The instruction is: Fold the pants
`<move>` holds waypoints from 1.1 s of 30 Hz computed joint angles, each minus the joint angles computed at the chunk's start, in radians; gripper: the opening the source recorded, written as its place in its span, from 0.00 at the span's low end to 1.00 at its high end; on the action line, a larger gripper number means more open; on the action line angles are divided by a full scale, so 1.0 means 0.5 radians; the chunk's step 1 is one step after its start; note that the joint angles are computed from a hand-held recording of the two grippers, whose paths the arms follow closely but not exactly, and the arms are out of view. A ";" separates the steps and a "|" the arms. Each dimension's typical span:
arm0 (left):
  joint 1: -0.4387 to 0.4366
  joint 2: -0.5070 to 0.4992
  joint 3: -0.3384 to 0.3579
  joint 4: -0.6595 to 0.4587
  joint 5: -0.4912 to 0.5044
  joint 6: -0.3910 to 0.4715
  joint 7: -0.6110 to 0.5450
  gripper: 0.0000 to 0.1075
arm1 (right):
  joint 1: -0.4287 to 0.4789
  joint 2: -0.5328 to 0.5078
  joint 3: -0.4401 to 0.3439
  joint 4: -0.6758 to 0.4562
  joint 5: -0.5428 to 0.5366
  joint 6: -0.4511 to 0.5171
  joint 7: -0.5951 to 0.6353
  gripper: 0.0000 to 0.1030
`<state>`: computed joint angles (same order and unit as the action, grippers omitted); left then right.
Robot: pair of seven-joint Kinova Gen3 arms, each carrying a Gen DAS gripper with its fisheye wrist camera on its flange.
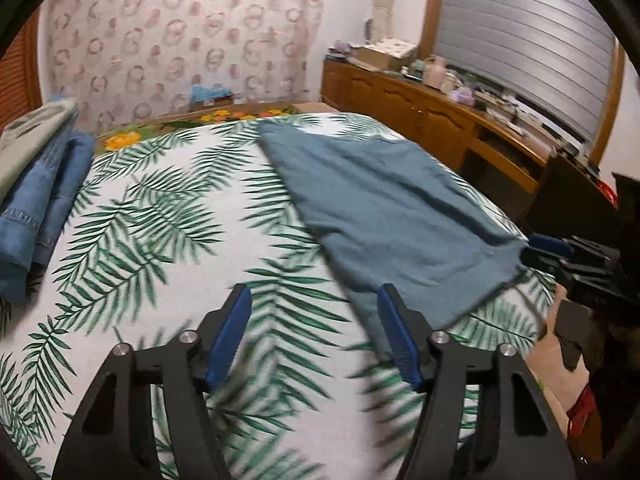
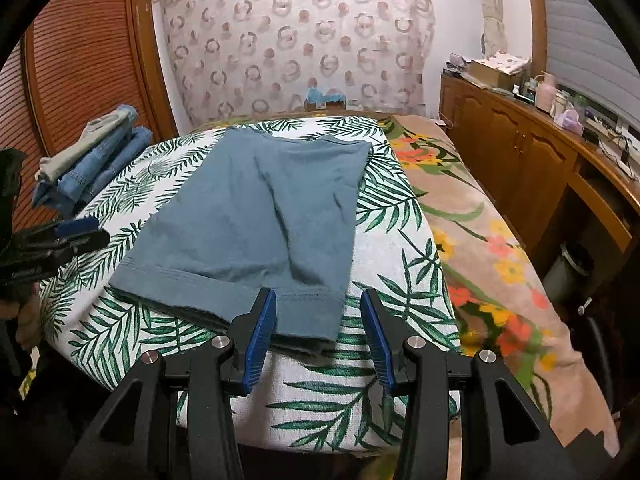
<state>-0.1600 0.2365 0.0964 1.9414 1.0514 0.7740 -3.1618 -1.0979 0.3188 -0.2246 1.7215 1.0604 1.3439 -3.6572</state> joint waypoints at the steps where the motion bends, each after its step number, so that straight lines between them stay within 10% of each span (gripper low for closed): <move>1: 0.003 -0.012 0.005 0.010 -0.007 0.015 -0.005 0.58 | -0.012 0.036 0.024 -0.043 0.011 -0.008 0.009 0.44; 13: 0.125 -0.034 0.017 0.075 -0.127 -0.004 0.052 0.44 | -0.023 0.029 0.019 -0.051 0.014 -0.042 -0.020 0.44; 24: 0.079 -0.006 0.045 0.102 -0.070 0.022 -0.077 0.22 | -0.006 -0.004 0.033 0.005 0.080 -0.149 -0.098 0.15; 33: 0.020 -0.006 -0.010 0.046 -0.029 0.192 -0.087 0.16 | -0.046 0.002 -0.012 -0.014 0.193 -0.096 -0.104 0.11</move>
